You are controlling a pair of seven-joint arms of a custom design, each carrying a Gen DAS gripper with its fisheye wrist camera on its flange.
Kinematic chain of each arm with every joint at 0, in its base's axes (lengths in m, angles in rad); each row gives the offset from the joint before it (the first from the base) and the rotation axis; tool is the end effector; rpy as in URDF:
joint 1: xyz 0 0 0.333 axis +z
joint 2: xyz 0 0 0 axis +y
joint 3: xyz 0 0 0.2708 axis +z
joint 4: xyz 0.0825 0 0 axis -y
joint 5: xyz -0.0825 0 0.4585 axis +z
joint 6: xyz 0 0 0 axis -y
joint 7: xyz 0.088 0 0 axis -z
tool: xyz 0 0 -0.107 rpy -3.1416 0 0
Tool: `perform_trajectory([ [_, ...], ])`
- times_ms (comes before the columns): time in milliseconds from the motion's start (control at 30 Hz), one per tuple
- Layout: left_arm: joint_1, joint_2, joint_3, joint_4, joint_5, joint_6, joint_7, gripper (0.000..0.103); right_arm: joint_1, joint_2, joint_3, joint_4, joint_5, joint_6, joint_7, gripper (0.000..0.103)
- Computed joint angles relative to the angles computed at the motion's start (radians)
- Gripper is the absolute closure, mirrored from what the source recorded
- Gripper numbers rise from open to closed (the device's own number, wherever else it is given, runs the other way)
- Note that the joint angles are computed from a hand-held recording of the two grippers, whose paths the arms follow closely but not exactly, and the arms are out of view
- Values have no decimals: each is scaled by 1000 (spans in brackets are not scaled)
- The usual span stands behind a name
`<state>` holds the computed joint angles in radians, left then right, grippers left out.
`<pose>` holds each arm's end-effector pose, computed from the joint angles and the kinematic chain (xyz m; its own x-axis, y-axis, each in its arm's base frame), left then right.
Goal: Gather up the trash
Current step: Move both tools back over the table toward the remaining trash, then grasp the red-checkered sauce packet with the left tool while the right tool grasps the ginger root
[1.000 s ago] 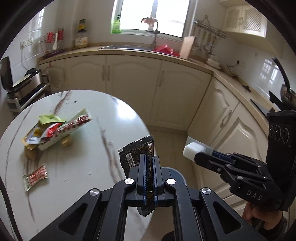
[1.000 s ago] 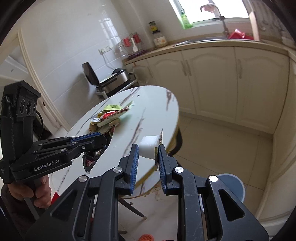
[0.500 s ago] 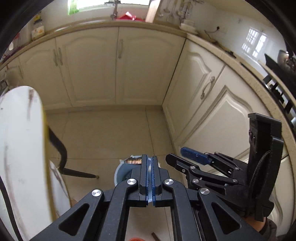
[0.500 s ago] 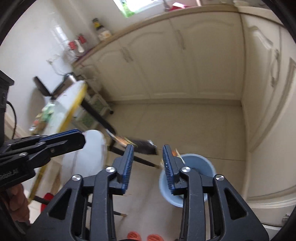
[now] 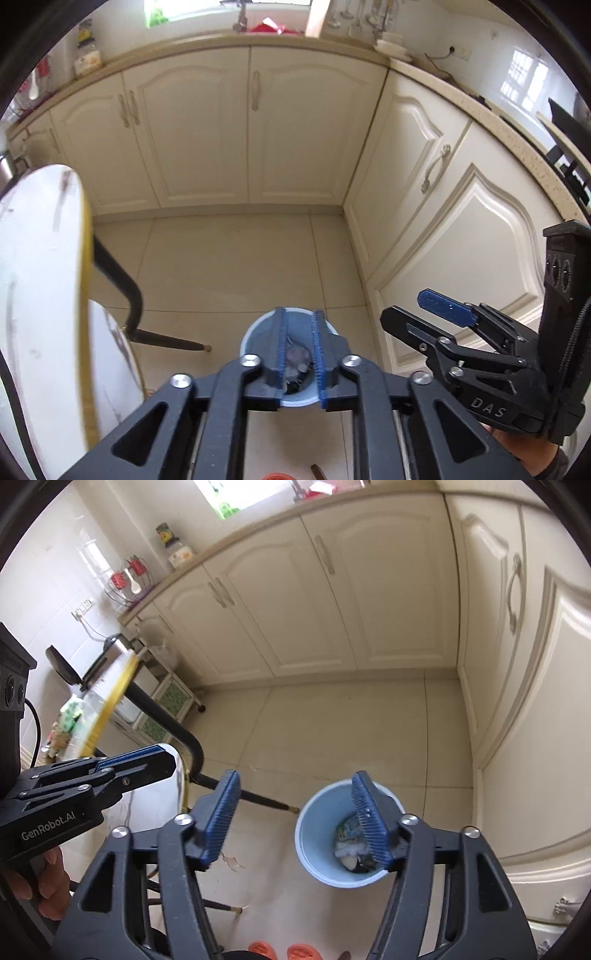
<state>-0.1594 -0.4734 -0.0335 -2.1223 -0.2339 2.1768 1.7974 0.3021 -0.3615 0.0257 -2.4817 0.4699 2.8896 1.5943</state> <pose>0.5314 -0.1150 0.6107 -0.3572 -0.9286 0.1006 -0.8113 0.2551 -0.5261 0.5291 0.1519 0.4255 0.0447 -0.9188 -0.3922 -0.7686 0.2192 -0.6010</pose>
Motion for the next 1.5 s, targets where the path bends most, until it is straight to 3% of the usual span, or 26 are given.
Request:
perform_trajectory([
  [33,6,-23,-4,-12,10,11,-8,60,-2,-15,8,-2,-9,-1,5,42],
  [100,13,-78,-5,-45,28,45,-21,42,-14,-56,41,-16,-45,10,37,36],
  [167,15,-133,7,-74,39,62,-29,40,-32,-97,81,-28,-94,6,86,30],
  [300,42,-249,19,-141,99,83,-69,20,-19,-154,124,-34,-152,4,143,26],
  [533,107,-427,81,-238,204,72,-59,14,35,-124,172,59,-234,-12,186,21],
  [700,189,-467,132,-264,274,63,-21,13,66,-22,204,184,-296,-48,198,20],
  [867,263,-462,190,-251,298,-9,47,13,102,94,213,306,-347,-86,211,19],
  [1033,294,-355,230,-191,269,-29,111,13,144,206,202,415,-372,-130,204,19],
  [1267,317,-184,279,-98,187,5,284,18,185,358,178,574,-412,-198,198,19],
  [1300,322,-153,278,-82,178,3,303,26,190,377,174,595,-417,-204,196,19],
  [1467,338,-91,285,-45,69,8,376,45,215,472,157,713,-454,-246,203,19],
  [1500,339,-85,291,-34,42,-10,386,62,221,493,153,738,-463,-256,205,19],
])
